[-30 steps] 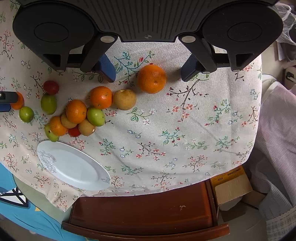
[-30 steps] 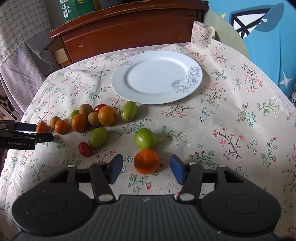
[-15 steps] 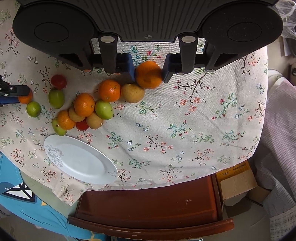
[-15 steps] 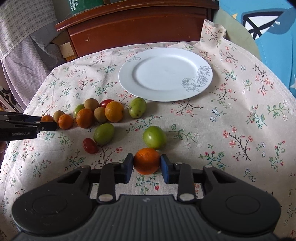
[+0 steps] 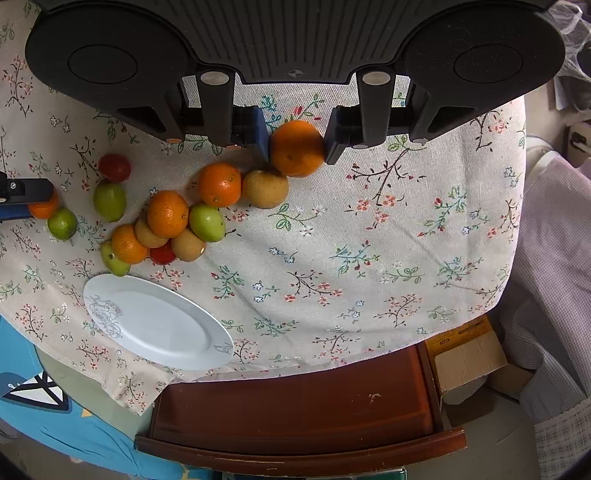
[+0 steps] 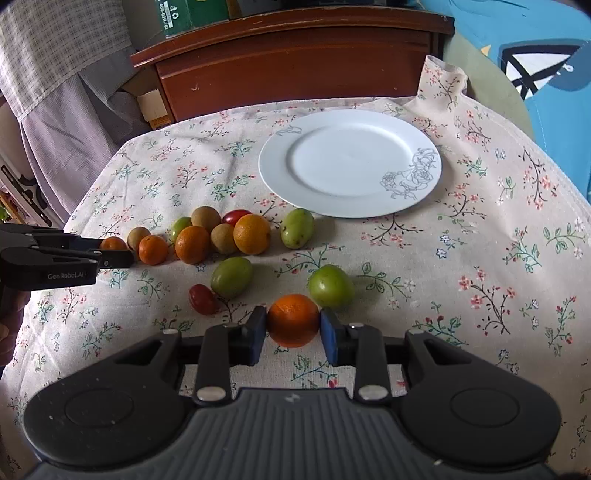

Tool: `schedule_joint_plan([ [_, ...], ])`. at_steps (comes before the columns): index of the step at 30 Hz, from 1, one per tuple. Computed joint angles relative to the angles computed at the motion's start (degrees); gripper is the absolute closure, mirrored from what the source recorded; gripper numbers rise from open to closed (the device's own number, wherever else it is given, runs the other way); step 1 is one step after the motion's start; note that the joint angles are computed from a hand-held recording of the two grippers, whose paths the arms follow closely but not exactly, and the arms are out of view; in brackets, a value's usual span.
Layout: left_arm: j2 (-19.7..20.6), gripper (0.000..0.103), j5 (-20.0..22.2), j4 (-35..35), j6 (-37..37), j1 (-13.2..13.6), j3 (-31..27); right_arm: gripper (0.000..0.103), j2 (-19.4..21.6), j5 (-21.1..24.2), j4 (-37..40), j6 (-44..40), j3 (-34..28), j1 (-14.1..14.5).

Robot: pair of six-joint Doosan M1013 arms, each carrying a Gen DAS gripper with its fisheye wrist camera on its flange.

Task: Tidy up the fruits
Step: 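Carry the tangerine in the left gripper over the plate while the right gripper carries its tangerine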

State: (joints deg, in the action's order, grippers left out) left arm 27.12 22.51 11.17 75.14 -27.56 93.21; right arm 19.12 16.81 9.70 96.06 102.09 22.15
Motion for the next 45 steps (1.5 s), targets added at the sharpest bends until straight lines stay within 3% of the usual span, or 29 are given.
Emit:
schedule_joint_plan([
  [7, -1.1, 0.074, -0.41, 5.36, -3.93, -1.04, 0.56, 0.072, -0.19, -1.3, 3.15, -3.13, 0.03, 0.04],
  [26, -3.27, 0.074, -7.27, -4.93, 5.75, -1.57, 1.47, 0.072, -0.48, -5.21, 6.61, -5.98, -0.91, -0.14],
  [32, -2.86, 0.074, -9.42, -10.43, 11.5, -2.06, -0.24, 0.072, -0.52, -7.9, 5.46, -2.87, -1.77, -1.11],
  [34, -2.53, 0.074, -9.9, -15.43, 16.52, -2.09, -1.1, 0.072, -0.44, -9.02, 5.41, -2.09, -2.13, -1.56],
  [36, -1.94, 0.074, -10.12, -21.32, 22.42, -2.07, -2.15, 0.072, -0.2, -9.9, 0.07, 3.19, -2.71, -1.87],
  [38, -1.03, 0.074, -10.07, -22.93, 24.19, -2.24, -3.44, 0.072, 0.08, -10.37, -8.1, 11.07, -3.22, -2.07],
  [42, 1.21, 0.074, -8.75, -29.64, 29.57, -2.1, -6.18, 0.072, 0.94, -10.07, -12.36, 16.35, -4.61, -2.9],
  [45, 2.76, 0.074, -8.19, -29.73, 29.09, -2.1, -7.98, 0.072, 1.76, -9.36, -15.9, 19.95, -5.61, -3.22],
])
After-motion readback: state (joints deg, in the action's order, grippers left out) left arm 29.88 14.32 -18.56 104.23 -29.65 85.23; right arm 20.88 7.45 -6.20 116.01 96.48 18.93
